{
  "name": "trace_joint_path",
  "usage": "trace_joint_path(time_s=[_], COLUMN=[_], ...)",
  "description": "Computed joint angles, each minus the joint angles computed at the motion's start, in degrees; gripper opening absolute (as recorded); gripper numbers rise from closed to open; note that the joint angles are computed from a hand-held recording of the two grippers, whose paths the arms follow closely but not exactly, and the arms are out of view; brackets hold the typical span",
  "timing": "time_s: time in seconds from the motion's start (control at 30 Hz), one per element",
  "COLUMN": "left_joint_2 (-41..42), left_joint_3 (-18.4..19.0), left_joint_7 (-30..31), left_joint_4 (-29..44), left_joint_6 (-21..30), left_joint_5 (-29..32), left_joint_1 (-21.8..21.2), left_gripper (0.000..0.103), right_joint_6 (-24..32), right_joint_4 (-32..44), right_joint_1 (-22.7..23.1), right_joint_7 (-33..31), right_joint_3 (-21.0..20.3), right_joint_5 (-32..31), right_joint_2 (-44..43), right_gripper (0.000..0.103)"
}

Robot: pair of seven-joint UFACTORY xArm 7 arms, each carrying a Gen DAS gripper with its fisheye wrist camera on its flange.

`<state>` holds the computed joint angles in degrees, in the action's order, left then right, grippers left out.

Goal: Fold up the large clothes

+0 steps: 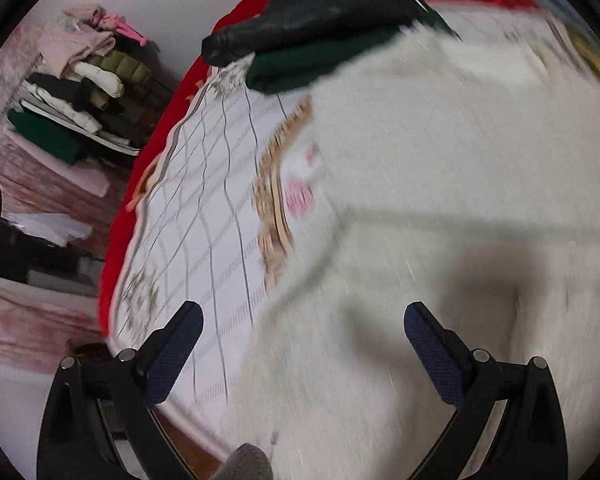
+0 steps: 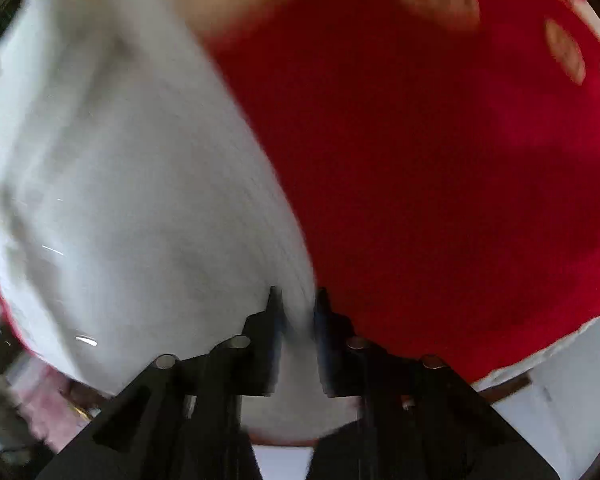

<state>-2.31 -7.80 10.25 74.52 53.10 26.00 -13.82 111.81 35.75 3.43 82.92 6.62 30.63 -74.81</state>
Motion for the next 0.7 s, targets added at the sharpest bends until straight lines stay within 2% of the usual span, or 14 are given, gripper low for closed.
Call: trace_joint_path(time_s=[0.07, 0.17, 0.2, 0.23, 0.3, 0.37, 0.47, 0.57, 0.7], left_joint_2=[-5.78, -13.64, -15.08, -16.93, -19.33, -21.75, -24.09, -26.19, -27.06], left_joint_3=[-1.52, -4.55, -5.22, -6.28, -8.23, -9.82, -11.91, -13.94, -17.49], left_joint_7=[-3.16, -7.13, -7.78, -8.88, -10.58, -11.65, -12.3, -12.83, -14.87], left_joint_4=[-6.38, -13.04, -14.06, -15.2, -16.57, -18.12, -19.28, -19.81, -19.72], left_joint_6=[2.42, 5.79, 6.69, 8.36, 11.1, 13.07, 16.05, 19.57, 23.85], left_joint_5=[3.28, 4.41, 3.77, 2.72, 0.96, -0.96, -4.99, -9.55, -13.55], left_joint_1=[-0.84, -1.65, -1.78, -2.22, -3.15, -4.52, -7.34, -10.69, -14.99], left_gripper=[0.103, 0.103, 0.103, 0.103, 0.103, 0.103, 0.103, 0.103, 0.103], right_joint_6=[-1.09, -2.28, -2.5, -3.09, -5.51, -10.4, -11.82, -9.2, -1.3], right_joint_4=[-2.65, 0.94, 2.33, 3.85, 5.72, 3.7, -1.21, -2.25, 1.71], right_joint_1=[1.47, 3.42, 3.4, 3.33, 2.28, -0.57, -4.84, -7.27, -7.64], right_joint_7=[-2.52, -9.75, -11.69, -13.99, -18.11, -18.92, -14.21, -10.72, -8.96], right_joint_3=[-0.37, -3.23, -3.6, -3.86, -4.78, -8.01, -15.77, -19.62, -24.24], right_joint_5=[0.59, -3.57, -5.35, -7.49, -11.23, -10.3, -5.14, -4.28, -8.63], right_joint_2=[-3.54, -1.67, -1.93, -2.73, -6.52, -14.0, -22.56, -27.16, -28.55], right_gripper=[0.015, 0.022, 0.033, 0.057, 0.079, 0.079, 0.079, 0.079, 0.079])
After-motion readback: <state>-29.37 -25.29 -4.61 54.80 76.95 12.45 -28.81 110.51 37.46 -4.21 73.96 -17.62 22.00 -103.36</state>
